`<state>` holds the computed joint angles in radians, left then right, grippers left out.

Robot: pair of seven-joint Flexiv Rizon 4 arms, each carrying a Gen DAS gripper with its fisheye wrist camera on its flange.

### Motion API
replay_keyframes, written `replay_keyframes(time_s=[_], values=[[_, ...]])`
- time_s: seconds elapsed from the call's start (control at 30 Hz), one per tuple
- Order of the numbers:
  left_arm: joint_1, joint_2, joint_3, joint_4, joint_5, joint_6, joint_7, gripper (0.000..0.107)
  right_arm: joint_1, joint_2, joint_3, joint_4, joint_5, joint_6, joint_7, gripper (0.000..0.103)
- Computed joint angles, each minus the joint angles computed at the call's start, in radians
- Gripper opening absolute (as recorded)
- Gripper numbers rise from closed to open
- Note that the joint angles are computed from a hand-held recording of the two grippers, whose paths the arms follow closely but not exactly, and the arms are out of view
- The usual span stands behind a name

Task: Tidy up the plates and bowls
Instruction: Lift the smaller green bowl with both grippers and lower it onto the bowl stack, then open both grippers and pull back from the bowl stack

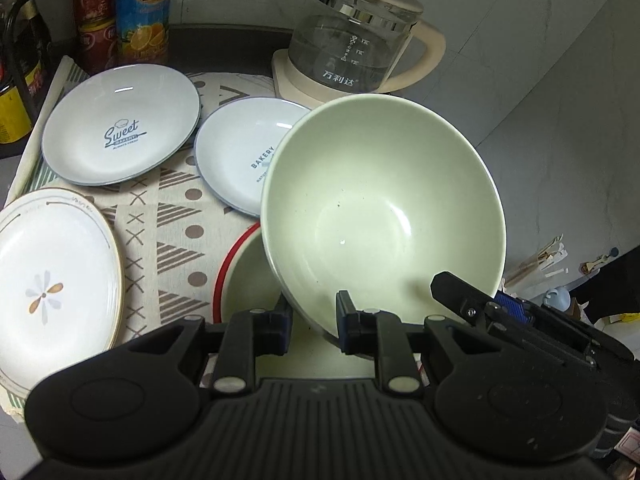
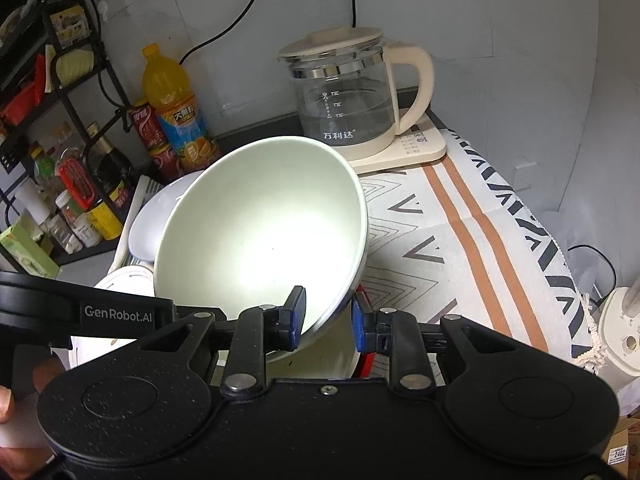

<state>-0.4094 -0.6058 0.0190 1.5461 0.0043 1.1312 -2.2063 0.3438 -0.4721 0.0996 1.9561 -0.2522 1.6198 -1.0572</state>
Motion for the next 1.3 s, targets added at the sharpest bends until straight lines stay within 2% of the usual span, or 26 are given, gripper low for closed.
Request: replay_keyframes(time_s=[0.27,0.4,0.5,0.57,1.0,1.13,1.3], values=[[0.012,0.020,-0.017,0.028,-0.020,-0.021,0.015,0.020,-0.028,0.010,0.047,0.008,-0.004,-0.036,-0.047,0.024],[0.013,0.030,-0.020,0.040,-0.024,-0.035,0.011,0.022,-0.068,0.008,0.102,0.000,0.015,-0.062,-0.089,0.024],[0.025,0.040,-0.036,0.055,-0.044,-0.050,0.018,0.022,-0.097,0.001,0.144,-0.015,0.041,-0.099,-0.122,0.024],[0.032,0.044,-0.045,0.069,-0.057,-0.051,0.025,0.023,-0.092,0.000,0.143,-0.017,0.050,-0.115,-0.134,0.024],[0.027,0.037,-0.037,0.052,-0.053,-0.075,0.014,0.023,-0.163,-0.020,0.237,-0.078,0.198,-0.202,-0.252,0.027],[0.020,0.041,-0.027,0.042,-0.044,-0.099,-0.005,0.024,-0.175,-0.013,0.251,-0.087,0.241,-0.222,-0.288,0.028],[-0.002,0.048,0.008,0.026,0.010,-0.120,-0.079,0.026,-0.169,-0.004,0.246,-0.083,0.289,-0.206,-0.306,0.029]])
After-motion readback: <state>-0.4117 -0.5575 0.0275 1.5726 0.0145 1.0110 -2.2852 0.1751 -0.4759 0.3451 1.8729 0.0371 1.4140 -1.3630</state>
